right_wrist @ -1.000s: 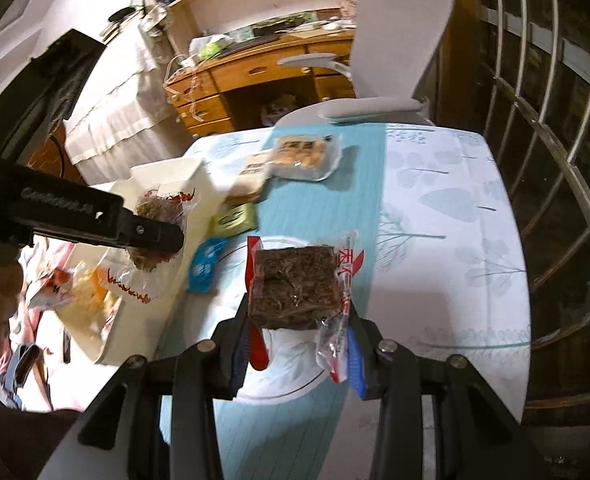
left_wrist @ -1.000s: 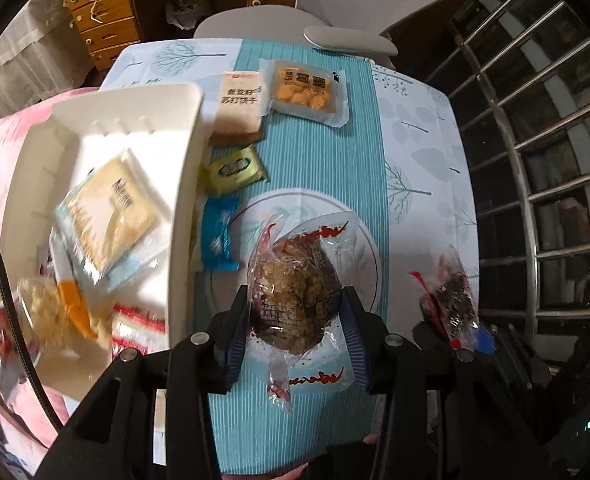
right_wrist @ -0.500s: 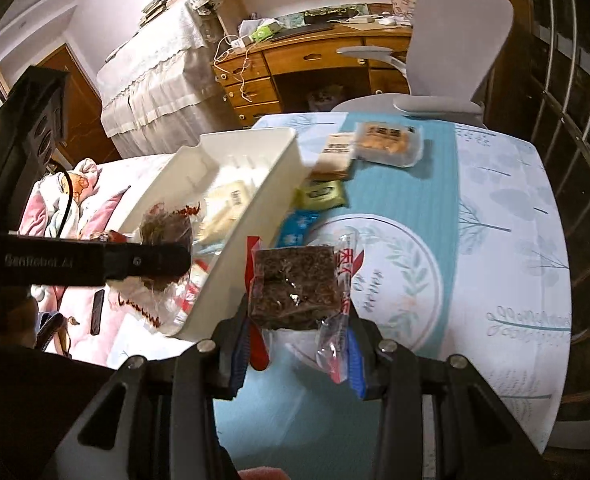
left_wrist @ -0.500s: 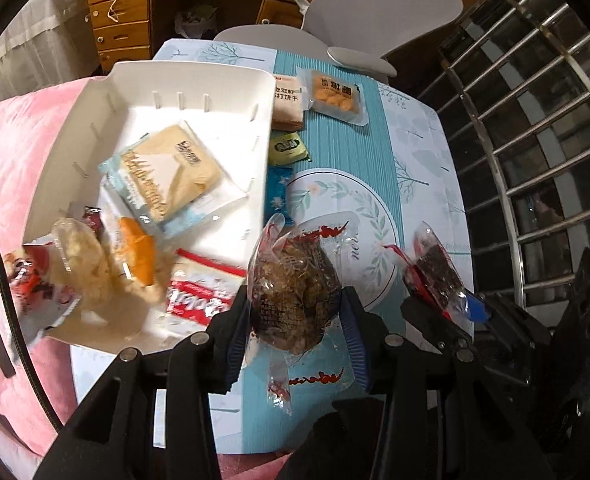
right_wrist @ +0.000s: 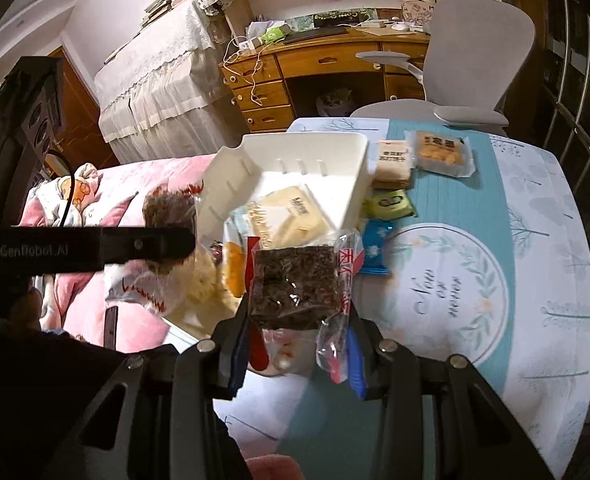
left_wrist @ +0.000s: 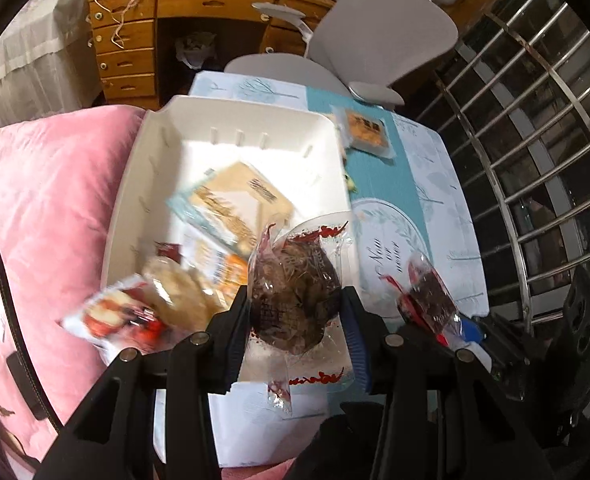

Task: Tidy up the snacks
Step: 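Carry the nut bag into the tray with left gripper while right gripper releases the brown bar there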

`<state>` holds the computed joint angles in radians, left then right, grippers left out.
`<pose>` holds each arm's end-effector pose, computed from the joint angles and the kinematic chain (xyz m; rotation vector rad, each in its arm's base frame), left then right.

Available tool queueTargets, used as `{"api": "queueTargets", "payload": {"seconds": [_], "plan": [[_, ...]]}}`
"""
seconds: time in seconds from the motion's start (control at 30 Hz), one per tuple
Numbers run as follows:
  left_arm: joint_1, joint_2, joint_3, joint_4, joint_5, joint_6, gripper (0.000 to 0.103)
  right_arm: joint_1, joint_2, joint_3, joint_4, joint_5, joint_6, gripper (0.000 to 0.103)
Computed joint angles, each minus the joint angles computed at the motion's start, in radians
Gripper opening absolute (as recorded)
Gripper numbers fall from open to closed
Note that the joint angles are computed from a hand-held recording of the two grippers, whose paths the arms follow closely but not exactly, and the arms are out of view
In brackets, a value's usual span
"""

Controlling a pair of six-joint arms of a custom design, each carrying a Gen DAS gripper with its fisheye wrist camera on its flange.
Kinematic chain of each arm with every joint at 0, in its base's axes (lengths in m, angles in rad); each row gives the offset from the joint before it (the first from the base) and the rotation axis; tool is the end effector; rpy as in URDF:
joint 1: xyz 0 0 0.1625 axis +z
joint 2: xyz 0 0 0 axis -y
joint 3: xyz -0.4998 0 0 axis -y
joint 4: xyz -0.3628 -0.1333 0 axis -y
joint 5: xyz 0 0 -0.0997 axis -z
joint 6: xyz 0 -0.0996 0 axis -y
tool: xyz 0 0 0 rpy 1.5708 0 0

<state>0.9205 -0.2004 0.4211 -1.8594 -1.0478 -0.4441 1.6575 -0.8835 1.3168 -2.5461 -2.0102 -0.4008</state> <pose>-0.4289 -0.8662 0.1032 0.2529 2.6818 -0.4532 0.1580 -0.7675 0.3707 0.4642 -2.5252 0.6137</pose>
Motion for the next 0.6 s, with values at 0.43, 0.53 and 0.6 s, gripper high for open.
{"api": "queueTargets", "payload": {"seconds": [0.43,0.53,0.6], "plan": [[0.042,-0.092,0.153,-0.167,-0.014,0.114,0.067,0.044,0.071,0.038,-0.145,-0.083,0.101,0.050],[0.043,-0.084,0.133,-0.147,-0.013,0.126,0.071,0.045,0.070,0.045,-0.163,-0.089,0.120,0.050],[0.043,-0.075,0.112,-0.125,-0.019,0.126,0.072,0.047,0.068,0.052,-0.174,-0.099,0.127,0.050]]}}
